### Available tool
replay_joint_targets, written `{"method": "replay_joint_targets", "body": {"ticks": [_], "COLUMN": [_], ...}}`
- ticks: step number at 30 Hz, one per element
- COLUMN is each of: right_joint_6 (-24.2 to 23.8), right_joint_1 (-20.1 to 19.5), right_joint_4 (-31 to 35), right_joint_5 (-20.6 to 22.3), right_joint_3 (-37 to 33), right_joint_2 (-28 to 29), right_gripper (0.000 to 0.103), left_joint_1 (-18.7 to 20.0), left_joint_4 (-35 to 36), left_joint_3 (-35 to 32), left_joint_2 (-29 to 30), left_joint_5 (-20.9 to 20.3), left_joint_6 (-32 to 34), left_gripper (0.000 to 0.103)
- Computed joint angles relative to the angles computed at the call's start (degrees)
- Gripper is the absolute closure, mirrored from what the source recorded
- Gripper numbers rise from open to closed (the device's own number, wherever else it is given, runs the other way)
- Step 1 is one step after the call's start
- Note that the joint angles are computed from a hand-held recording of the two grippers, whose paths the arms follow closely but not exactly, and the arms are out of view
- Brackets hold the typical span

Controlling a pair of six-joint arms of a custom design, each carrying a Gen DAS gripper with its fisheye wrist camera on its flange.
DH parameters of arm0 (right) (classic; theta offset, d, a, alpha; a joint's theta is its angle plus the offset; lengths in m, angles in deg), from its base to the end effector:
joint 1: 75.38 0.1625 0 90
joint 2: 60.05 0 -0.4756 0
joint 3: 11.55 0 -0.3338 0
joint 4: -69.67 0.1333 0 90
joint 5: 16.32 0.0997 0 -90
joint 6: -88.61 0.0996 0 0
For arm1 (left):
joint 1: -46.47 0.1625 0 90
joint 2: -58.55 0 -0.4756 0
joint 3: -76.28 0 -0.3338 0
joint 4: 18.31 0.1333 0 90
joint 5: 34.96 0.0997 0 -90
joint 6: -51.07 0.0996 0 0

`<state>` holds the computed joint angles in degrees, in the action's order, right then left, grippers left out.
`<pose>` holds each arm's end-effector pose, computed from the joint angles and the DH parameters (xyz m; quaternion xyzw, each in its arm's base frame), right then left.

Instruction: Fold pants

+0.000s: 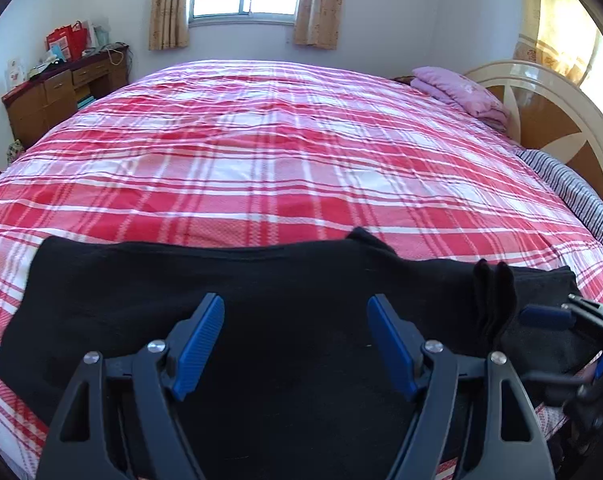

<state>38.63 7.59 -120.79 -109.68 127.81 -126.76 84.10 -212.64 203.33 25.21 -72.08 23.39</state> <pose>0.0748 -0.4346 0.2393 0.3487 -0.9055 0.1975 0.1396 -0.2541 -0.4645 0.0501 0.1504 0.8798 -0.3486 0.2862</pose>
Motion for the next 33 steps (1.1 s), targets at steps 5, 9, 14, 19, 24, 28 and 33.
{"method": "replay_joint_targets", "body": {"ticks": [5, 9, 14, 19, 24, 28, 33], "right_joint_6": [1.2, 1.8, 3.0, 3.2, 3.4, 3.5, 3.5], "right_joint_1": [0.0, -0.1, 0.1, 0.1, -0.1, -0.2, -0.2], "right_joint_4": [-0.6, -0.7, -1.0, -1.1, -1.0, -1.0, -1.1], "right_joint_5": [-1.3, 0.4, 1.2, 2.1, 1.7, 1.5, 1.7], "right_joint_3": [-0.2, -0.3, -0.5, -0.4, -0.6, -0.6, -0.4], "right_joint_2": [-0.6, -2.2, -2.9, -4.2, -4.1, -4.0, -4.2], "right_gripper": [0.025, 0.025, 0.025, 0.025, 0.025, 0.025, 0.025], "left_joint_1": [-0.5, 0.7, 5.5, 10.0, 13.6, 12.5, 12.3], "left_joint_4": [4.2, 9.6, 9.0, 4.0, 3.3, 6.4, 10.5], "left_joint_3": [1.2, 2.7, 4.6, 7.3, 8.1, 8.0, 7.8], "left_joint_2": [-3.2, -8.7, -15.3, -19.1, -19.9, -19.5, -19.7], "left_joint_5": [4.7, 10.3, 7.6, -0.2, -6.8, -5.3, -7.7], "left_joint_6": [0.5, -2.2, -3.7, -2.4, -4.4, -4.2, -2.5], "left_gripper": [0.026, 0.020, 0.019, 0.019, 0.022, 0.025, 0.031]}}
